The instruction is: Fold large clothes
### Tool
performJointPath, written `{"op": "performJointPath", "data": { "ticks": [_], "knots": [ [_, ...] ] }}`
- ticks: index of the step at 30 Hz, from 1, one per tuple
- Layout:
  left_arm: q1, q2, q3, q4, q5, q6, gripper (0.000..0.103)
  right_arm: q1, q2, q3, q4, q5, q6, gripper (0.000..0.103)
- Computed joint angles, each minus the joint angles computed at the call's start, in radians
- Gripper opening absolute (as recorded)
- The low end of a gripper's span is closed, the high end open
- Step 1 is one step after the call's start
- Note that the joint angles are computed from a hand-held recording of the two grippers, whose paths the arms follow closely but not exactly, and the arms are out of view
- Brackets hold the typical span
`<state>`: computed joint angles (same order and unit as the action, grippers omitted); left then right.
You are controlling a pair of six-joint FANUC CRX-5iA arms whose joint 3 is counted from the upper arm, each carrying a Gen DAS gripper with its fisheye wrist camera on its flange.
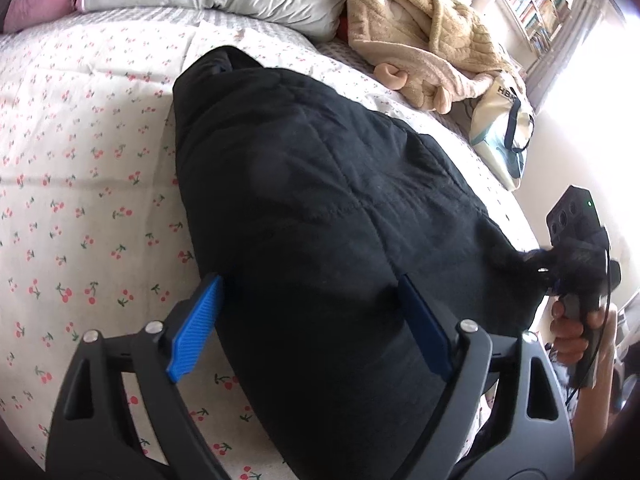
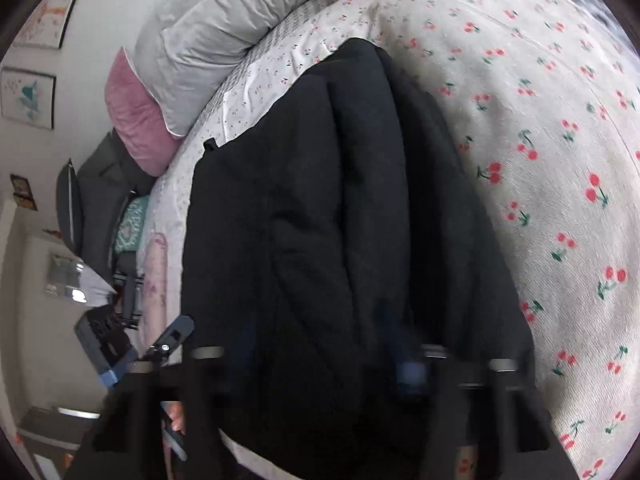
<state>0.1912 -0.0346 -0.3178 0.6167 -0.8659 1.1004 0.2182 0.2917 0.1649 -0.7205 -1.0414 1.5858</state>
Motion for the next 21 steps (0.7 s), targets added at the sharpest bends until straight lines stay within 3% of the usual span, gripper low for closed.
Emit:
{"op": "performJointPath", "data": {
  "ticks": [2,5,7,8,10,11,13,15,21],
  "knots": [
    [0.003,0.006,0.012,-0.012,-0.009,0.028,0.088,0.02,-0.044,-0.018,0.01,0.053,0.027,0.027],
    [0.009,0.0,0.002,0.027,-0.002,0.042,0.089,0.0,-0.147,-0.062,-0.046,0.147,0.133,0.026],
    [0.017,0.002,-0.013,0.075,-0.005,0.038,0.095,0.022,-0.16,-0.089,0.073,0.203,0.068,0.029],
    [0.018,0.009,-0.01,0.075,-0.017,0.049,0.096,0.05,-0.146,-0.096,0.181,0.207,-0.018,0.038],
    [0.023,0.042,0.007,0.07,-0.066,0.062,0.098,0.06,-0.065,-0.073,0.308,0.124,-0.16,0.053],
    [0.026,0.057,0.01,0.081,-0.089,0.06,0.099,0.058,-0.036,-0.054,0.316,0.087,-0.187,0.063],
    [0.037,0.089,0.004,0.134,-0.138,0.058,0.102,0.013,-0.024,-0.03,0.221,0.054,-0.136,0.066],
    [0.046,0.106,-0.017,0.198,-0.158,0.052,0.102,-0.017,-0.045,-0.032,0.157,0.076,-0.093,0.078],
    [0.033,0.136,-0.059,0.298,-0.139,0.061,0.102,-0.042,0.035,0.032,0.111,-0.012,-0.074,0.081]
  ]
}}
